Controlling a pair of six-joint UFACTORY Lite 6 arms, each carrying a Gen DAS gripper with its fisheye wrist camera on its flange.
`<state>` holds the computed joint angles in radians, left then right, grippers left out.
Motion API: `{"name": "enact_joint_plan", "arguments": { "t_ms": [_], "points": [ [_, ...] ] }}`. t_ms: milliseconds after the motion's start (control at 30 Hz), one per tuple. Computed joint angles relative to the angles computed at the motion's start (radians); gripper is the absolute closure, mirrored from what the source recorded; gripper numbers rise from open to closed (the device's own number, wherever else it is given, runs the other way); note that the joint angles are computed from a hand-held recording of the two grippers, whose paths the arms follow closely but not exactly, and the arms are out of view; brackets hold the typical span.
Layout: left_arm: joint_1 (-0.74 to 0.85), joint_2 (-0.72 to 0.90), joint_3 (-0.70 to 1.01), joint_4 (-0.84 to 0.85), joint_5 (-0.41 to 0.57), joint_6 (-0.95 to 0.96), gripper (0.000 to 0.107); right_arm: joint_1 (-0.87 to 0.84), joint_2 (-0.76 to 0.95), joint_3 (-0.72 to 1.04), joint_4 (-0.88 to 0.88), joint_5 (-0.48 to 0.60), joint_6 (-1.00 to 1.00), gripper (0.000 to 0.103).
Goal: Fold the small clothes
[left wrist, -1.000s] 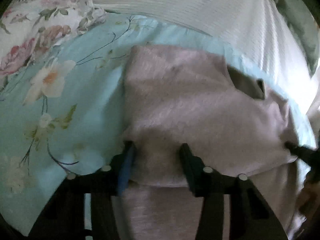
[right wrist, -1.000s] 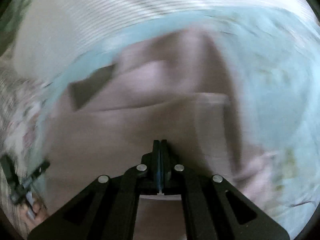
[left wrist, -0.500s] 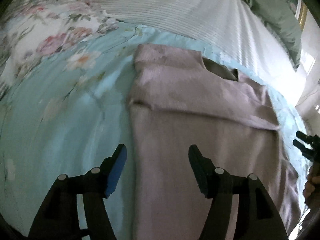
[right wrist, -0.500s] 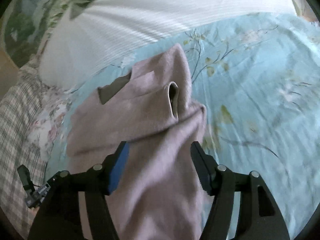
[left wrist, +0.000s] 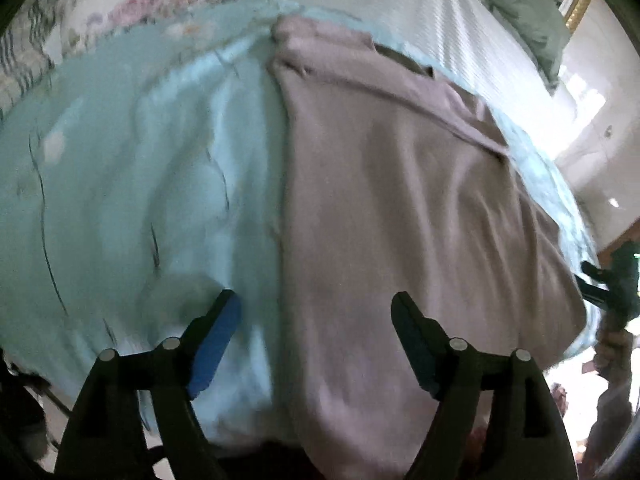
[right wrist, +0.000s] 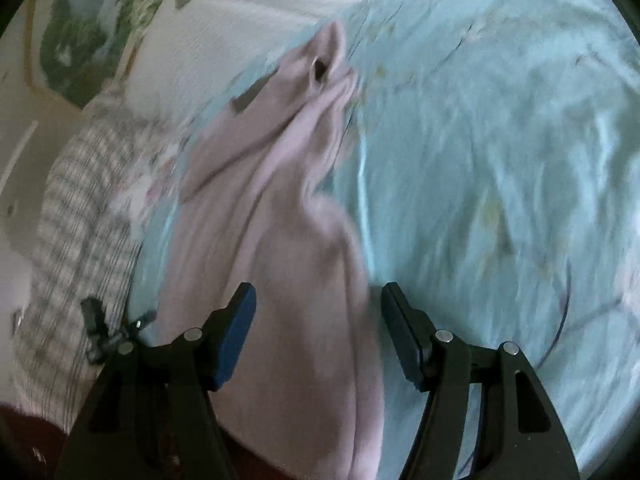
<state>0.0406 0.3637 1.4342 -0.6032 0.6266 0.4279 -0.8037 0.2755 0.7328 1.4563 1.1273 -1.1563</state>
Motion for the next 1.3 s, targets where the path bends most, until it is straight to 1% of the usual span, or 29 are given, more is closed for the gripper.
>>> {"name": "enact_joint_plan", "arguments": {
  "t_ms": [67, 100, 133, 200, 267, 333, 367, 400, 467, 500, 533, 567, 600, 633, 667, 767, 833, 867, 933, 967, 1033, 1100, 1133, 1200, 1267, 1300],
  "points": [
    [-0.008, -0.071, -0.096, -0.044, -0.007, 0.052, 0.025, 0.011, -0.031, -0.033, -0.011, 0.025, -0.040, 0.037],
    [-0.013, -0.104, -0.137, -0.065, 0.009, 0.084, 0.024, 0.016, -0.049, -0.045, -0.017, 0.043, -0.053, 0.037],
    [-0.011, -0.115, -0.154, -0.089, 0.028, 0.113, 0.024, 0.017, -0.063, -0.055, -0.021, 0.066, -0.065, 0.037],
    [0.000, -0.129, -0.202, -0.189, 0.097, 0.218, 0.024, 0.028, -0.085, -0.056, -0.021, 0.110, -0.085, 0.037],
    [-0.002, -0.122, -0.231, -0.224, 0.110, 0.260, 0.025, 0.055, -0.090, -0.055, 0.000, 0.115, -0.097, 0.037],
    [-0.006, -0.123, -0.254, -0.259, 0.095, 0.294, 0.025, 0.074, -0.055, -0.031, 0.013, 0.115, -0.087, 0.037],
    [0.000, -0.125, -0.258, -0.286, 0.101, 0.318, 0.025, 0.081, -0.037, -0.020, 0.016, 0.112, -0.081, 0.037],
    [0.020, -0.119, -0.256, -0.337, 0.131, 0.359, 0.025, 0.086, -0.024, -0.019, 0.023, 0.116, -0.082, 0.037],
    [0.052, -0.098, -0.247, -0.406, 0.181, 0.410, 0.033, 0.084, -0.009, -0.023, 0.033, 0.130, -0.096, 0.038],
    [0.065, -0.085, -0.243, -0.433, 0.202, 0.430, 0.042, 0.077, -0.009, -0.030, 0.034, 0.135, -0.106, 0.044],
    [0.066, -0.075, -0.238, -0.434, 0.201, 0.433, 0.056, 0.074, -0.009, -0.038, 0.040, 0.132, -0.113, 0.052],
    [0.066, -0.071, -0.236, -0.424, 0.192, 0.434, 0.065, 0.076, 0.001, -0.038, 0.035, 0.129, -0.104, 0.075],
    [0.055, -0.073, -0.236, -0.398, 0.164, 0.425, 0.086, 0.070, 0.020, -0.039, 0.030, 0.148, -0.121, 0.093],
    [0.051, -0.076, -0.232, -0.375, 0.149, 0.419, 0.099, 0.060, 0.028, -0.049, 0.024, 0.151, -0.119, 0.093],
    [0.053, -0.089, -0.239, -0.365, 0.145, 0.430, 0.099, 0.049, 0.025, -0.061, 0.021, 0.156, -0.126, 0.094],
    [0.063, -0.184, -0.290, -0.341, 0.127, 0.473, 0.099, -0.047, -0.003, -0.150, -0.013, 0.233, -0.190, 0.094],
    [0.081, -0.224, -0.305, -0.342, 0.145, 0.508, 0.098, -0.110, -0.019, -0.210, -0.041, 0.278, -0.236, 0.094],
    [0.094, -0.224, -0.303, -0.339, 0.161, 0.522, 0.097, -0.129, -0.015, -0.230, -0.048, 0.284, -0.253, 0.094],
    [0.103, -0.189, -0.280, -0.301, 0.175, 0.509, 0.083, -0.131, 0.019, -0.247, -0.046, 0.277, -0.270, 0.094],
    [0.107, -0.163, -0.268, -0.288, 0.186, 0.504, 0.079, -0.127, 0.041, -0.246, -0.043, 0.284, -0.283, 0.092],
    [0.122, -0.123, -0.258, -0.284, 0.215, 0.506, 0.064, -0.128, 0.048, -0.252, -0.042, 0.299, -0.297, 0.091],
    [0.130, -0.103, -0.269, -0.330, 0.236, 0.546, 0.060, -0.138, 0.032, -0.264, -0.061, 0.313, -0.309, 0.084],
    [0.134, -0.106, -0.282, -0.352, 0.238, 0.569, 0.055, -0.135, 0.021, -0.271, -0.065, 0.313, -0.317, 0.082],
    [0.139, -0.102, -0.295, -0.401, 0.249, 0.609, 0.051, -0.141, 0.011, -0.286, -0.080, 0.320, -0.329, 0.080],
    [0.136, -0.101, -0.301, -0.432, 0.251, 0.620, 0.050, -0.129, 0.014, -0.302, -0.068, 0.318, -0.346, 0.080],
    [0.140, -0.101, -0.305, -0.451, 0.249, 0.630, 0.056, -0.121, -0.008, -0.316, -0.058, 0.313, -0.352, 0.080]
  ]
}}
